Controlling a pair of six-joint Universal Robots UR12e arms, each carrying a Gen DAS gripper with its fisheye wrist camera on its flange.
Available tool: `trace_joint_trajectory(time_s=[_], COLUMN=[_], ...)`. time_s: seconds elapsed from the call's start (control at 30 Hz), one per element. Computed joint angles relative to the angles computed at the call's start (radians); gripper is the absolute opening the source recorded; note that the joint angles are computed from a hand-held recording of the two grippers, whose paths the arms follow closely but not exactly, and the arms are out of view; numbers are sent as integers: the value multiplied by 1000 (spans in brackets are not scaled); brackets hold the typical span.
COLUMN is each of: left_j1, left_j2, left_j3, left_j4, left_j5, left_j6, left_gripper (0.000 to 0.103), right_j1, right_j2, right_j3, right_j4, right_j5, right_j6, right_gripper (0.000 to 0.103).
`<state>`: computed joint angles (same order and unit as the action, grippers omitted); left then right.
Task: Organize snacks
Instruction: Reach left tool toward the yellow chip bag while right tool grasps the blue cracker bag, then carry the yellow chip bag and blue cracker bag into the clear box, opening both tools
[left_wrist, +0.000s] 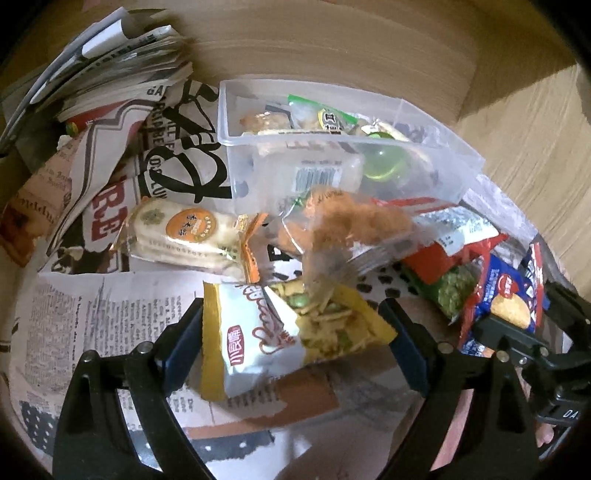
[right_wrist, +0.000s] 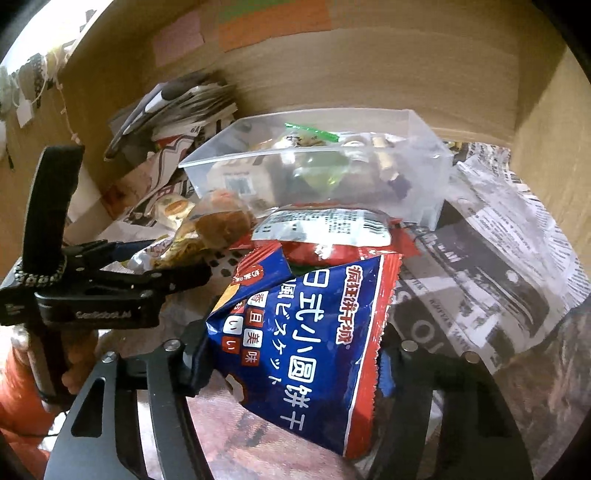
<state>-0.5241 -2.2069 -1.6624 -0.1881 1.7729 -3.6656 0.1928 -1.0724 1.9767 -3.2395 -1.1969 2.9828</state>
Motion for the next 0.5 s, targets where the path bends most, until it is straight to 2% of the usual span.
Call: trace_joint_trajectory(time_s=[0.07,0.13,0.2,0.4,0.5], left_j1=[-1,0,-1,-7,-9], left_j2=[-2,-1,3,23,38], left_j3=[-1,-6,-15,-45,-67], left_j4=[12,24,41,55,67], left_j5=[7,6,12,31,39], left_j6=[14,24,25,16,5], left_gripper=[81,77,67,57,56], right_j1=[-1,-3,-7,-17,-23], right_j2=[0,-1,-3,-12,-16], right_j3=[1,1,5,14,18], right_j4=[-7,-11,-26,-72,-99], right_j5=[-2,0,2,5,13], right_j6=[5,8,12,37,46], right_gripper=[61,61,61,61,61])
